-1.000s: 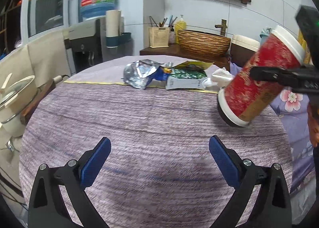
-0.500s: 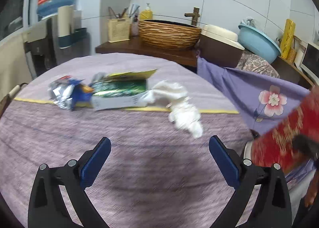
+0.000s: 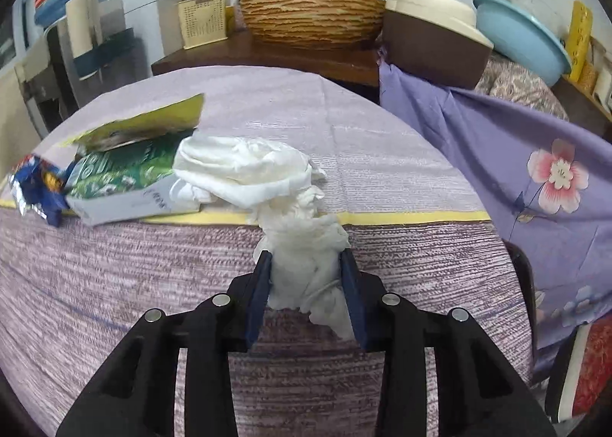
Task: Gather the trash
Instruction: 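Grasp the white tissue with the left gripper while the right holds the red cup, then carry the red cup over the bin and open the right gripper while the left holds the tissue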
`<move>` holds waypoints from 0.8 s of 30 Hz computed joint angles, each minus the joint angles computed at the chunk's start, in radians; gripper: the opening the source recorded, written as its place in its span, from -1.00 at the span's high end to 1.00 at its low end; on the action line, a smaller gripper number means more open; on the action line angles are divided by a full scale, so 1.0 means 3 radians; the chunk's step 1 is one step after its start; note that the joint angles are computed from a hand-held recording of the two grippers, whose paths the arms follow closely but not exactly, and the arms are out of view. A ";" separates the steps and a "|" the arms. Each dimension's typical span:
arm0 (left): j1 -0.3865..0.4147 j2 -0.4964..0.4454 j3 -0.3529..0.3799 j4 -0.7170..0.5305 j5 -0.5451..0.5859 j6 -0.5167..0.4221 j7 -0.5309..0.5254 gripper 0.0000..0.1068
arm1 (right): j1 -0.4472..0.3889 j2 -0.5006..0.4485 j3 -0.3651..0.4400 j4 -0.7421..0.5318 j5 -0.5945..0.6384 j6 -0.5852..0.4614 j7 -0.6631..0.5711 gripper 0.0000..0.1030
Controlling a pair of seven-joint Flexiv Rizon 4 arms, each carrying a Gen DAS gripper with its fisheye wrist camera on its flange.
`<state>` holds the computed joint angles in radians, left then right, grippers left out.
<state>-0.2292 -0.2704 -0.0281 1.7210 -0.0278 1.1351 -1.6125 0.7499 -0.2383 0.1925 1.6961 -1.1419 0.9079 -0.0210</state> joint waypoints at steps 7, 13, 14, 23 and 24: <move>0.0075 0.0526 -0.0174 0.0762 -0.0605 0.0541 0.0469 0.38 | -0.0130 0.0180 0.0026 0.0309 -0.0170 -0.0003 0.0420 -0.41; -0.0146 0.0899 -0.0280 0.1262 -0.1535 0.0908 0.1173 0.37 | -0.0235 0.0284 0.0099 0.0517 -0.0169 -0.0059 0.0635 -0.41; -0.0217 0.0947 -0.0285 0.1329 -0.1700 0.0967 0.1295 0.38 | -0.0252 0.0306 0.0110 0.0558 -0.0168 -0.0067 0.0674 -0.41; -0.0669 0.1116 -0.0195 0.1573 -0.2547 0.1137 0.1957 0.37 | -0.0364 0.0423 0.0202 0.0845 -0.0033 -0.0132 0.0913 -0.41; -0.0687 0.1127 -0.0198 0.1601 -0.2544 0.1127 0.1960 0.37 | -0.0373 0.0435 0.0209 0.0875 -0.0029 -0.0127 0.0936 -0.41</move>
